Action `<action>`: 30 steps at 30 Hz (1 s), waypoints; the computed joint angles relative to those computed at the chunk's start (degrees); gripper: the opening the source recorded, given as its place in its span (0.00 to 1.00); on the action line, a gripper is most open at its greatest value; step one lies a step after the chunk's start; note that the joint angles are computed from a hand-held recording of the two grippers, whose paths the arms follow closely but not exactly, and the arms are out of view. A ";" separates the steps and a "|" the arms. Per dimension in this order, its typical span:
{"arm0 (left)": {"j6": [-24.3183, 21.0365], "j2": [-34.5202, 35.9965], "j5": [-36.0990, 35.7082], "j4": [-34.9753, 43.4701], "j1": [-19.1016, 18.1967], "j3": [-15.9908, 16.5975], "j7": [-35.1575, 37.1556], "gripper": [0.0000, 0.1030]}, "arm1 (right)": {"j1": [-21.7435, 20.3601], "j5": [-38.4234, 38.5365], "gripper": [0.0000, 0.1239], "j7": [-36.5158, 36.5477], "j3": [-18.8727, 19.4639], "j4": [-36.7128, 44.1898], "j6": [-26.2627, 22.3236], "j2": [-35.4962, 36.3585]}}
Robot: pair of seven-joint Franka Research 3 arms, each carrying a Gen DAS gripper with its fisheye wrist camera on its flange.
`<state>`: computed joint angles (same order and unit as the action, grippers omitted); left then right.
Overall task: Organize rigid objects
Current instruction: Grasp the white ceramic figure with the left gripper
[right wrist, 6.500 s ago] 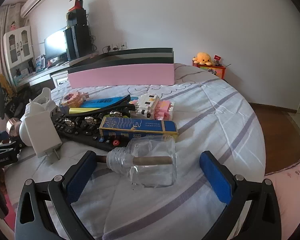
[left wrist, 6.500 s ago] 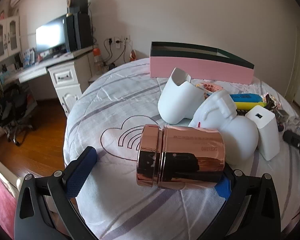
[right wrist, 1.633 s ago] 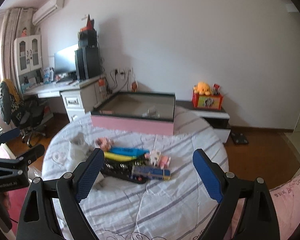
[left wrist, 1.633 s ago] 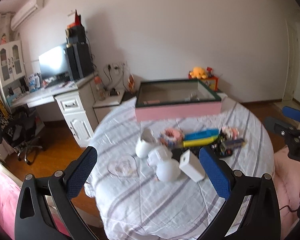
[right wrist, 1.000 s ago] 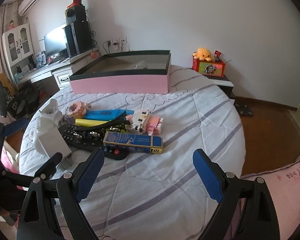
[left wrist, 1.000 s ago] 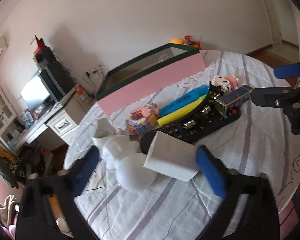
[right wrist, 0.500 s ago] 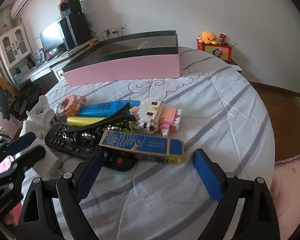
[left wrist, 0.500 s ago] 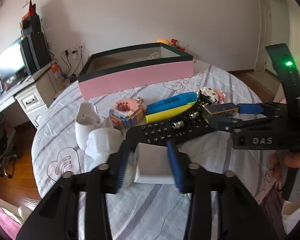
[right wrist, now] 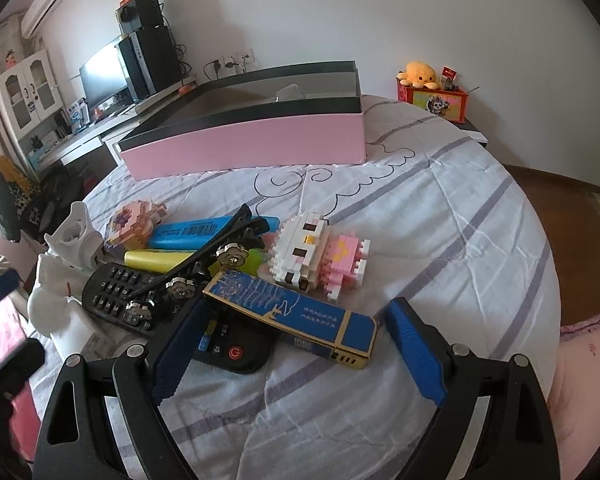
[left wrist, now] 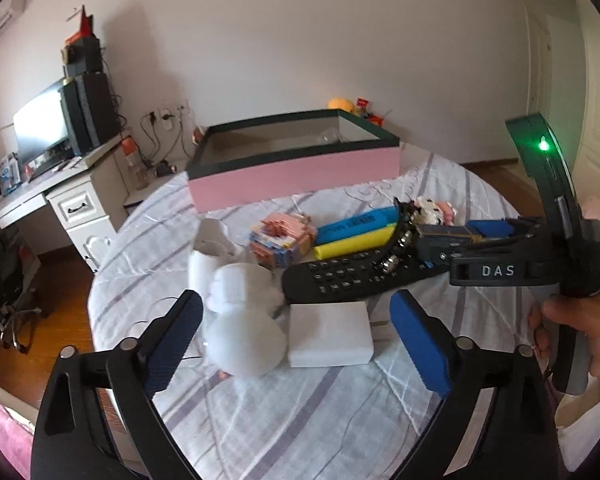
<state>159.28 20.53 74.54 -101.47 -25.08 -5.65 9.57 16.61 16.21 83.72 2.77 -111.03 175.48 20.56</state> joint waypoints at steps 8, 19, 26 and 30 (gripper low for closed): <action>-1.14 -2.83 0.52 -3.97 0.54 -0.64 -3.14 0.98 | -6.85 7.45 0.51 -9.20 7.13 -3.35 0.41 -2.66; -4.22 -1.19 -2.58 -3.53 2.90 -1.46 -3.15 0.99 | -0.48 2.47 0.64 -4.48 -0.32 -4.86 1.30 -3.51; 0.67 2.28 -8.59 -0.26 3.69 0.19 0.37 0.87 | 0.63 -0.94 0.64 -1.47 -1.97 -3.82 0.44 -2.86; 4.38 3.91 -14.82 0.56 4.85 0.20 5.88 0.50 | 0.67 -1.99 0.64 -0.77 -2.23 -2.95 0.08 -2.27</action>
